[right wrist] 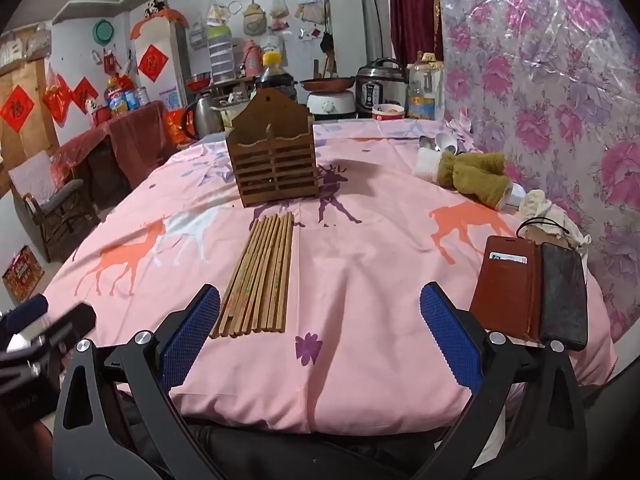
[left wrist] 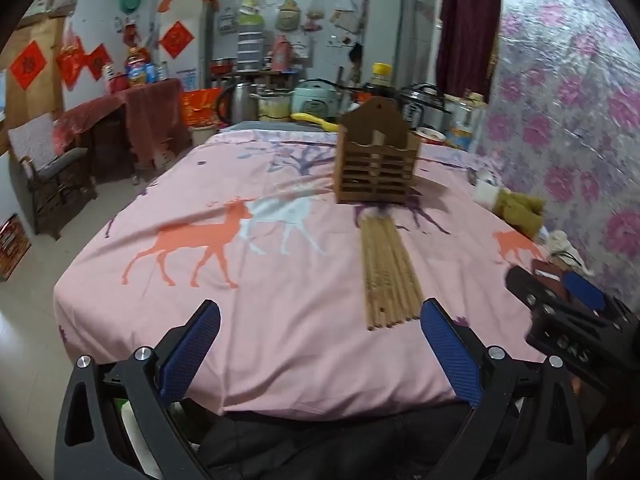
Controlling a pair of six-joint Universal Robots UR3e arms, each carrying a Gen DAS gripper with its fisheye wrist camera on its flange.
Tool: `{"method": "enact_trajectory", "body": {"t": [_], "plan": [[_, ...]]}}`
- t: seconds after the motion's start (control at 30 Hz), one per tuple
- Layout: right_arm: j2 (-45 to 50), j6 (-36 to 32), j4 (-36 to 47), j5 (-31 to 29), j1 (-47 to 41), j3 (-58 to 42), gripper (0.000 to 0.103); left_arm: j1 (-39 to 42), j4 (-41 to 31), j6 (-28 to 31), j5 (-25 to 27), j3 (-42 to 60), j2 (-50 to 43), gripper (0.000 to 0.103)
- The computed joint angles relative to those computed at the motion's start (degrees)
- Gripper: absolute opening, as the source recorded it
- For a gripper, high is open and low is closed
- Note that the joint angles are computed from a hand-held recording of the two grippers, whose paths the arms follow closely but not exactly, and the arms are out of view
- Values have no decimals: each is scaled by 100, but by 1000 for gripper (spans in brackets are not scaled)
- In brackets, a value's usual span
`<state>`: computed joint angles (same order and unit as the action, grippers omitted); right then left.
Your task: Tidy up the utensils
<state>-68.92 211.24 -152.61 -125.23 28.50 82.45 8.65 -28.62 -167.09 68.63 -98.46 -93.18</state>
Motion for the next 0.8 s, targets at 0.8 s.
{"method": "enact_trajectory", "body": {"t": [0.8], "plan": [[-188,-381,-38,662,-559,280,96,92,-395,164,131,281,-194,98]]}}
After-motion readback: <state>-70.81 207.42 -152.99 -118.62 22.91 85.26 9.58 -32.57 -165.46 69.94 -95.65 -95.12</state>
